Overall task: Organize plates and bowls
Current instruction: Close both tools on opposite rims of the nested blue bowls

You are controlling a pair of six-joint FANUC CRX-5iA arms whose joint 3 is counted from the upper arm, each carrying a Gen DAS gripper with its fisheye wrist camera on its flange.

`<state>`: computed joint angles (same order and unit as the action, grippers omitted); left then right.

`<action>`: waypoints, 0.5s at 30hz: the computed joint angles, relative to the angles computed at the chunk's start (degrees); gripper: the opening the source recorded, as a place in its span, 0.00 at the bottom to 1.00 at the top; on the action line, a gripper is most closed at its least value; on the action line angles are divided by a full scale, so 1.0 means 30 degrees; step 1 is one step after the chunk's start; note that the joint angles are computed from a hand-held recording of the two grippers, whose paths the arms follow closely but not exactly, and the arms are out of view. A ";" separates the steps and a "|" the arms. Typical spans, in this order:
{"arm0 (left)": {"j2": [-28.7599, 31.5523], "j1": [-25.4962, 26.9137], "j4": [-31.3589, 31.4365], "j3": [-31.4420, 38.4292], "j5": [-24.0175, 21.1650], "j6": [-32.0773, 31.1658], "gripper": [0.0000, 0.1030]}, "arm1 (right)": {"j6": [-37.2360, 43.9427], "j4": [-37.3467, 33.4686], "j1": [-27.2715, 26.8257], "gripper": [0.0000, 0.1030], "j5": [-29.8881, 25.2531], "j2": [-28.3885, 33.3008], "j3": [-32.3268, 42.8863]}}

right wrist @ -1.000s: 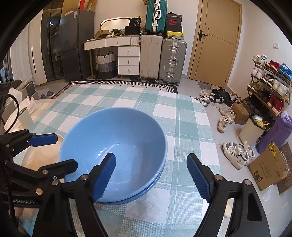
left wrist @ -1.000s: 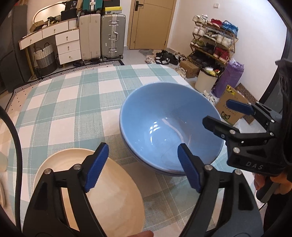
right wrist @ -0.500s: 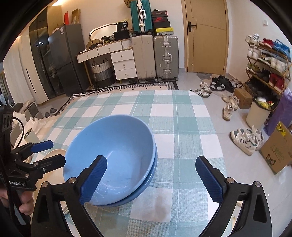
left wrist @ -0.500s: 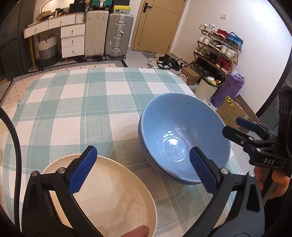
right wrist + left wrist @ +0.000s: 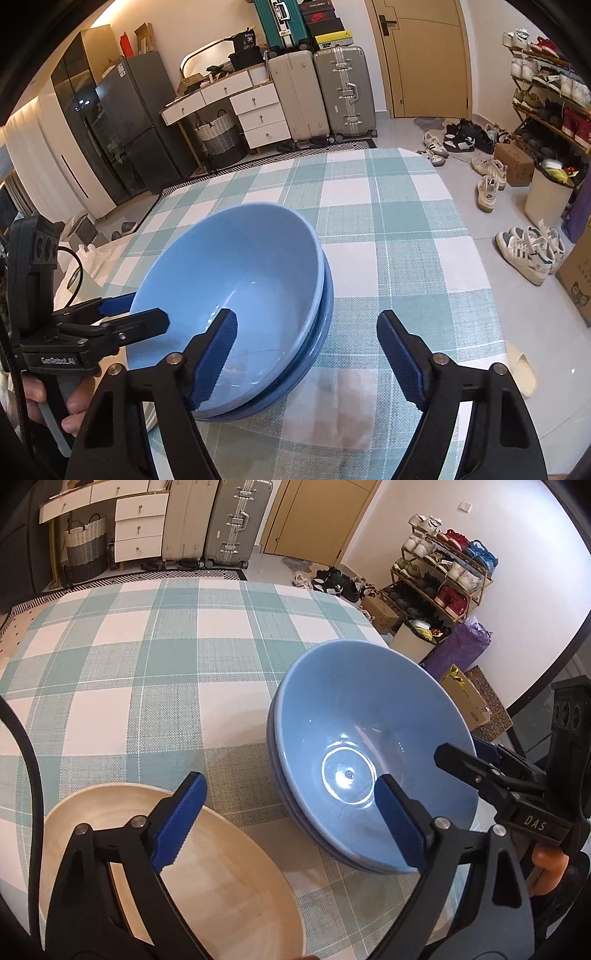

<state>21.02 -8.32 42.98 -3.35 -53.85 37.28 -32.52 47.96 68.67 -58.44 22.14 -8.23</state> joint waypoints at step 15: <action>0.0948 -0.0386 -0.0432 0.0976 -0.1093 0.0702 0.35 | -0.0117 0.0183 -0.0314 0.42 0.1412 0.0062 -0.0355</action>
<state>23.86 -9.47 41.68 -0.42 -57.13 39.39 -32.87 48.51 67.73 -54.20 22.32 -9.29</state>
